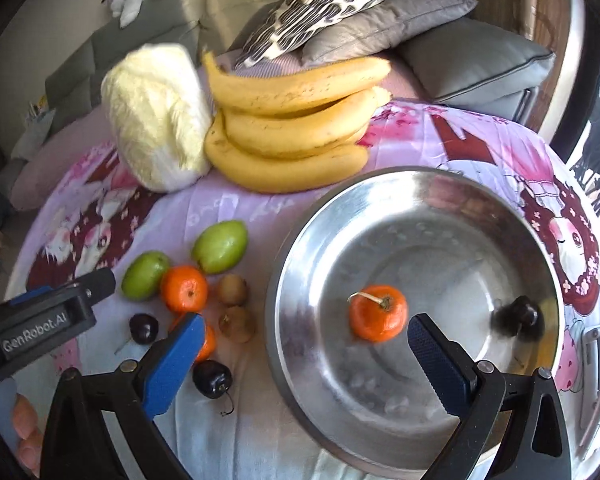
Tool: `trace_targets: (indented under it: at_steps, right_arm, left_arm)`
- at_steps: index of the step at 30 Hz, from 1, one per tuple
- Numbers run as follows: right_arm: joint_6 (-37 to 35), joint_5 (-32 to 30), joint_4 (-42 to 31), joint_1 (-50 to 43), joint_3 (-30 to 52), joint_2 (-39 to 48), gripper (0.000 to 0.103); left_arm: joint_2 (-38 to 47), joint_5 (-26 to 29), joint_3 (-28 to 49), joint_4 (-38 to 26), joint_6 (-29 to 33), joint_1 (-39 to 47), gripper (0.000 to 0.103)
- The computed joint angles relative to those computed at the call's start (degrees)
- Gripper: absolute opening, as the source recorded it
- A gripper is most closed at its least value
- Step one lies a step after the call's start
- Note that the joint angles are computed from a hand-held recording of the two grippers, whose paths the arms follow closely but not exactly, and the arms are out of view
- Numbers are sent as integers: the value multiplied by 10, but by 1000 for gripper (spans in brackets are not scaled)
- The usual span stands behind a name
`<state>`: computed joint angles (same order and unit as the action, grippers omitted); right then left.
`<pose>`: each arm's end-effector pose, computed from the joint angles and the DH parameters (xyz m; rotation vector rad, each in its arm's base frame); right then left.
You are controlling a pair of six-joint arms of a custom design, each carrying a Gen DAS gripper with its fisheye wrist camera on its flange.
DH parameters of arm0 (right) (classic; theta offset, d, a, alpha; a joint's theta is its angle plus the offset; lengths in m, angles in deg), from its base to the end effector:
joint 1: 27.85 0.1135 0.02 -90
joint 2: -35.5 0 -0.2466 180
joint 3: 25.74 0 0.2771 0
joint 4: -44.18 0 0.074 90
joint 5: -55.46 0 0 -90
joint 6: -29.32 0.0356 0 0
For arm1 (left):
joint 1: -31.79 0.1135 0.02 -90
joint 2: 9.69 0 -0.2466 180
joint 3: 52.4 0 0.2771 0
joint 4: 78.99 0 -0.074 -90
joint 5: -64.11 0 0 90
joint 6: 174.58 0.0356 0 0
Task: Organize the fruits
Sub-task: 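Move left tool to another dark cherry while right tool moves to a tangerine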
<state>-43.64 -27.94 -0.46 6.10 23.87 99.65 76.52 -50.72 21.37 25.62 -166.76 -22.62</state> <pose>0.1987 0.1288 0.1719 -0.3417 2.5803 0.1733 0.1741 -0.2176 0.1936 -0.6637 2.6377 0.1736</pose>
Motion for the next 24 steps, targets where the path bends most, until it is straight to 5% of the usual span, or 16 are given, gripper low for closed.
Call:
trace_targets:
  at_steps: [7, 15, 24]
  right_arm:
    - [14, 10, 23, 58, -19, 18, 102]
    - [6, -48, 11, 56, -19, 0, 99]
    - [-12, -76, 11, 77, -10, 16, 68]
  left_arm:
    - [-43, 44, -60, 34, -7, 20, 85]
    - [-77, 89, -111, 77, 12, 46, 85]
    - [-146, 157, -204, 196, 30, 75, 89]
